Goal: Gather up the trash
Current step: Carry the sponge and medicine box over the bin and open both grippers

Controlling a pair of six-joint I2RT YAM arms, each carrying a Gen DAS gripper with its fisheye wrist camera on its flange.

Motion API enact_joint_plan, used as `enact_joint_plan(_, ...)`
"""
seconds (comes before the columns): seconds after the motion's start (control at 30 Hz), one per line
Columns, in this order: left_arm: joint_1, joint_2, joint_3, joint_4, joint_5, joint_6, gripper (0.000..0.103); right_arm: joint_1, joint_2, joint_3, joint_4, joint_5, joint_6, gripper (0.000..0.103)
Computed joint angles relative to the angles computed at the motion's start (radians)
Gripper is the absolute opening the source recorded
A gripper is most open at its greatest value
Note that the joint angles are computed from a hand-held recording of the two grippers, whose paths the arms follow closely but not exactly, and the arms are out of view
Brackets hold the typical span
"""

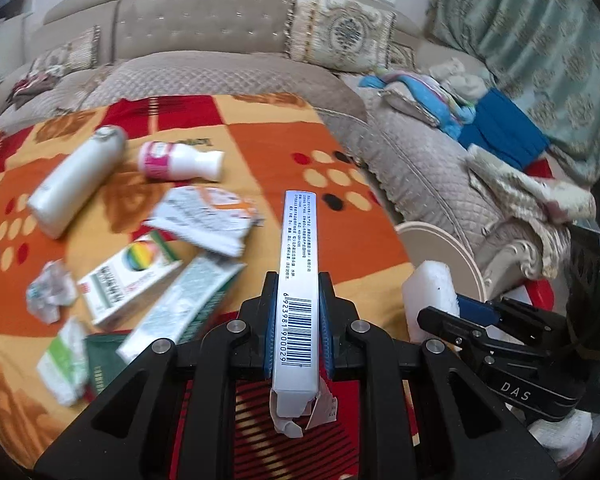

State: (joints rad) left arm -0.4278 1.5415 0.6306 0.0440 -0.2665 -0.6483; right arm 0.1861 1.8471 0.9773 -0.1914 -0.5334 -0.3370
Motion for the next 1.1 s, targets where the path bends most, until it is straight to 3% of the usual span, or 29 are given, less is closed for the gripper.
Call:
enact_joint_plan(0.57, -0.106, 0.403, 0.431, -0.035, 0.083, 0.045, 0.016, -0.263, 0.142, 0.166, -0.061, 0.004, -0.037, 0.035)
enact_joint_plan(0.77, -0.120, 0.524, 0.589, -0.092, 0.106, 0.052, 0.016, -0.320, 0.230, 0.246, -0.083, 0.012, -0.033, 0.035)
enact_joint_plan(1.1, -0.117, 0.624, 0.714, -0.142, 0.129, 0.051, 0.016, -0.355, 0.313, 0.324, -0.110, 0.022, -0.031, 0.035)
